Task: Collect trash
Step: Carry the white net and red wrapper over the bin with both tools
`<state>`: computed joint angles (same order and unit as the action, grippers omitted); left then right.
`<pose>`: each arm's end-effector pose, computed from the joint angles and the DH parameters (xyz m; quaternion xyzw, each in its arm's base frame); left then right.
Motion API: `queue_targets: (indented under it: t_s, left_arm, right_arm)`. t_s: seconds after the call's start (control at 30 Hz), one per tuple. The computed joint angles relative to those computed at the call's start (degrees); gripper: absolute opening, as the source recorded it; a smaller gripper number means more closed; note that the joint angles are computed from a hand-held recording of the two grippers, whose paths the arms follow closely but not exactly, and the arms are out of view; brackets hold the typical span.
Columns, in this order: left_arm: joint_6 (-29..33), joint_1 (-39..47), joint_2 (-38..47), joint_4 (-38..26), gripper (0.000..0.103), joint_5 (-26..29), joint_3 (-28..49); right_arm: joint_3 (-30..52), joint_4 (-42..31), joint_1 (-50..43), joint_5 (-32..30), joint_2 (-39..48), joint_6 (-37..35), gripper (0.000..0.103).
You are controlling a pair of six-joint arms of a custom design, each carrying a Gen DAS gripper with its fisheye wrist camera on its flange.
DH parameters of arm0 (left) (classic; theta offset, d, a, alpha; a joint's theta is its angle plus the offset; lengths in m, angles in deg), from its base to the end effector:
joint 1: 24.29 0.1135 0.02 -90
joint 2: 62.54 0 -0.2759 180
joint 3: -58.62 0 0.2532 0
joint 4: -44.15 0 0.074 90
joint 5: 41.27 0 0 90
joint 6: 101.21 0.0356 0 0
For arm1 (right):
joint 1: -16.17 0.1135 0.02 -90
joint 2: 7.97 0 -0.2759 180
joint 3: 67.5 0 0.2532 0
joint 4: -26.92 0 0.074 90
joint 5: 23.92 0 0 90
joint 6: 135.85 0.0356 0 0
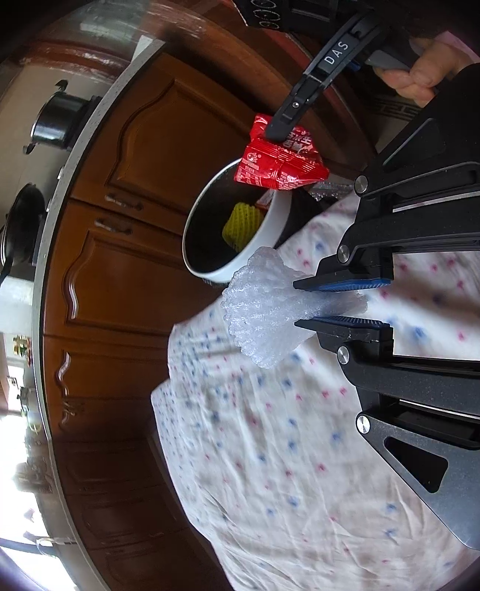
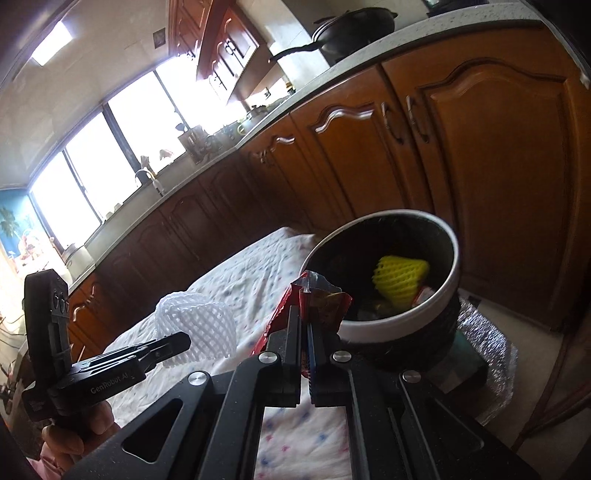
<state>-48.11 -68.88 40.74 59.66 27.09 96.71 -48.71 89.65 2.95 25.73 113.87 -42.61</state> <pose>0.1936 -0.1724 0.0705 -0.0027 0.9243 -0.0874 0.3715 0.1858 -0.0200 0.0358 -0.0215 0.8638 0.2775 0.4200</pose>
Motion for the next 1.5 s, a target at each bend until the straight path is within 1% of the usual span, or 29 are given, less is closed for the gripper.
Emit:
queue_targets:
  t_s: [0.23, 0.63, 0.93, 1.1, 1.23, 1.5]
  left_arm:
    - [1.72, -0.77, 1.91, -3.86, 0.010, -0.23, 6.33]
    - [5.37, 0.18, 5.17, -7.80, 0.011, 1.10, 15.20]
    - [8.69, 1.69, 10.40, -13.73, 0.011, 2.80, 25.47]
    - [9.57, 2.87, 15.16, -16.82, 0.011, 5.41, 31.06]
    - [9.81, 3.99, 17.53, -18.12, 0.011, 7.55, 33.79]
    - [11.15, 5.63, 22.59, -22.53, 0.011, 10.30, 41.00]
  right_arm:
    - [3.14, -8.29, -3.61, -0.75, -5.63, -1.82, 0.002]
    - [9.48, -16.35, -4.34, 2.10, -7.43, -3.18, 0.002]
    - [15.48, -23.04, -2.37, 4.48, -6.50, -4.31, 0.002]
    - [17.80, -24.92, -1.73, 5.05, -4.95, -4.38, 0.002]
    - [20.48, -27.20, -1.30, 5.80, -2.76, -4.74, 0.002]
    - [24.72, -33.03, 0.74, 9.15, -1.28, -6.17, 0.003]
